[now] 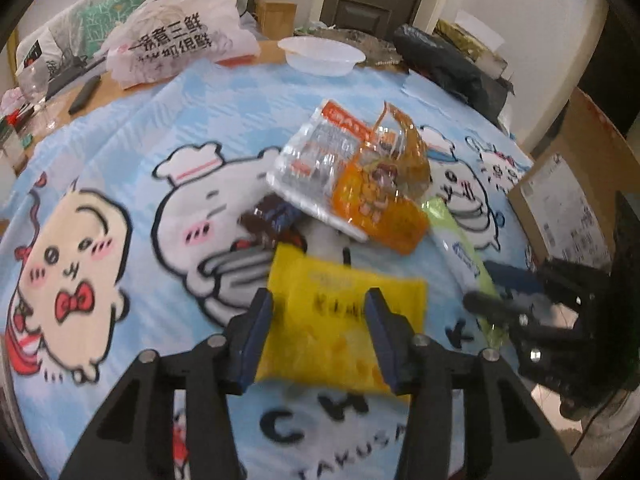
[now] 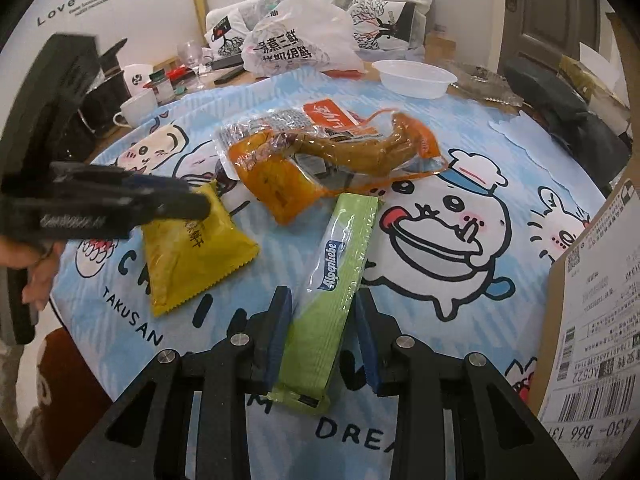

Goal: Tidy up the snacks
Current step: 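Lift the yellow pack with the left tool while the right tool lifts the green stick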

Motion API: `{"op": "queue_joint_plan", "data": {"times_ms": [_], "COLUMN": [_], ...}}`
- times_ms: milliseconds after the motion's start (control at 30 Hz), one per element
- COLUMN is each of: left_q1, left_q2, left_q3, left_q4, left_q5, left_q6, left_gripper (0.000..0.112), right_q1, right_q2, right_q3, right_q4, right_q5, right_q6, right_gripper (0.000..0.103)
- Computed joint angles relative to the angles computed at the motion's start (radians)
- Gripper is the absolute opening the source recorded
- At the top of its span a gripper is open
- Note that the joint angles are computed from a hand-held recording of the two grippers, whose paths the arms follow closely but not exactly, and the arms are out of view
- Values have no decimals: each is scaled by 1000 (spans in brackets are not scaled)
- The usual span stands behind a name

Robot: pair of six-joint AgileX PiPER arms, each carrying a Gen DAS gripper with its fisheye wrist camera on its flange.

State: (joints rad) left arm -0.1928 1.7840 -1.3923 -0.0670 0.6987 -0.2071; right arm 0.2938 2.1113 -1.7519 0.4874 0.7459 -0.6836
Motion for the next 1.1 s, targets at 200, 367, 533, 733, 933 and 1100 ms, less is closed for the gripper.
{"op": "queue_joint_plan", "data": {"times_ms": [200,367,533,733,933,1100], "left_q1": [-3,18,-6,10,21,-50], "left_q2": [-6,115,169,80,-53,-107], "left_q3": [-25,-189,-262,-140,71,155], "left_q4": [3,-181,-163,-176,-282,-189], "left_q5": [9,57,109,117,82,7], "left_q6": [18,224,248,272,371,294], "left_gripper": [62,61,44,45,63,78], "right_q1": [-1,-3,-4,-5,-4,2], "right_q2": [-42,-53,-67,-123,-164,-184], "right_q3": [70,83,108,203,268,297], "right_q4": [12,10,15,29,30,17], "right_q5": [-27,-20,-27,-68,-101,-117], "right_q6": [-21,-21,-28,-63,-76,-73], "right_gripper": [28,28,28,28,28,28]}}
